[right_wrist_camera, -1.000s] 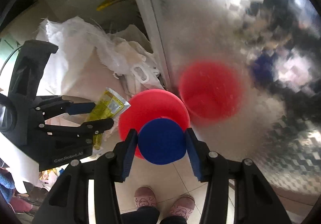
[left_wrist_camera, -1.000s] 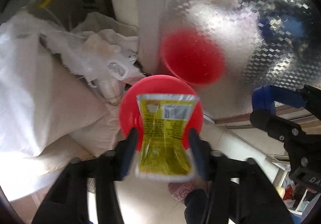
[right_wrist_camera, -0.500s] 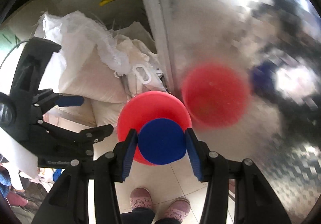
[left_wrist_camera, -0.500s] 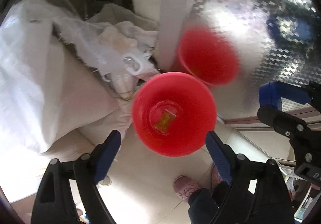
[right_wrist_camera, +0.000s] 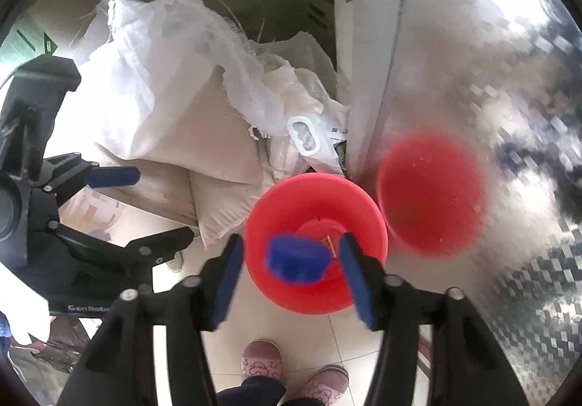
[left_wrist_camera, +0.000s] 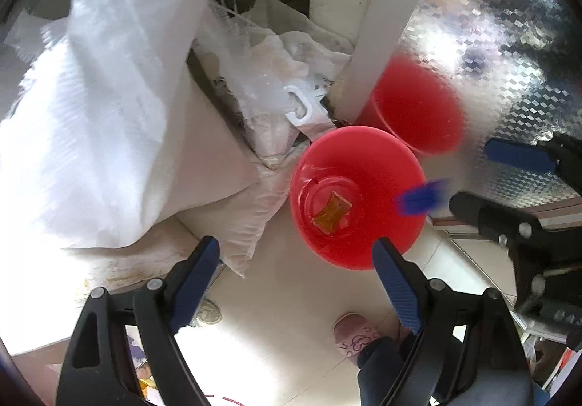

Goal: Collect trash
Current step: 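Open the left tool over the bin while the right tool releases the lid, then raise both tools back up to the counter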

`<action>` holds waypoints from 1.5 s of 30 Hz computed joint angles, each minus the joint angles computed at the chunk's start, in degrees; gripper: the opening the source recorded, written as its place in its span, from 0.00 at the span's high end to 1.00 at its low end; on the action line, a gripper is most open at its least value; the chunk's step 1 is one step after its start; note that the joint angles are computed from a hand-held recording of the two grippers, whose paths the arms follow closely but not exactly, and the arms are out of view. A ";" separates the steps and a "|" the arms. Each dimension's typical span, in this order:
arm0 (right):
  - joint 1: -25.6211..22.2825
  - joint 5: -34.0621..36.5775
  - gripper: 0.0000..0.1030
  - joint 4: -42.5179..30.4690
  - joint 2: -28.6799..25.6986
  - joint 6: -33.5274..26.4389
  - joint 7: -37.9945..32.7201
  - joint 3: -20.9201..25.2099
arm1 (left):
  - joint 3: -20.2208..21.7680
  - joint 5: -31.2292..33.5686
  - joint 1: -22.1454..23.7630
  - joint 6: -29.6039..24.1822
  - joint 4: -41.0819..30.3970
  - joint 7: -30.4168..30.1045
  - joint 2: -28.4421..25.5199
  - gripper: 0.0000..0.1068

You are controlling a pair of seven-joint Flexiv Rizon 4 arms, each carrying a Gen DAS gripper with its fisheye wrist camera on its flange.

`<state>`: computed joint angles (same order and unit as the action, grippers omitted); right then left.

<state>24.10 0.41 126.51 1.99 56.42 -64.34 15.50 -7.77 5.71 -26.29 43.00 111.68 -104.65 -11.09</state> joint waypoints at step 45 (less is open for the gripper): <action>-1.18 -20.09 0.18 -37.14 16.51 -49.39 11.04 5.02 | -10.38 7.72 -0.25 -41.32 -48.54 -6.43 11.44 0.21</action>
<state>22.92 -19.68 89.37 18.50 7.02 -53.30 20.52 -18.14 13.43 -26.54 1.69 63.14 -111.08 0.35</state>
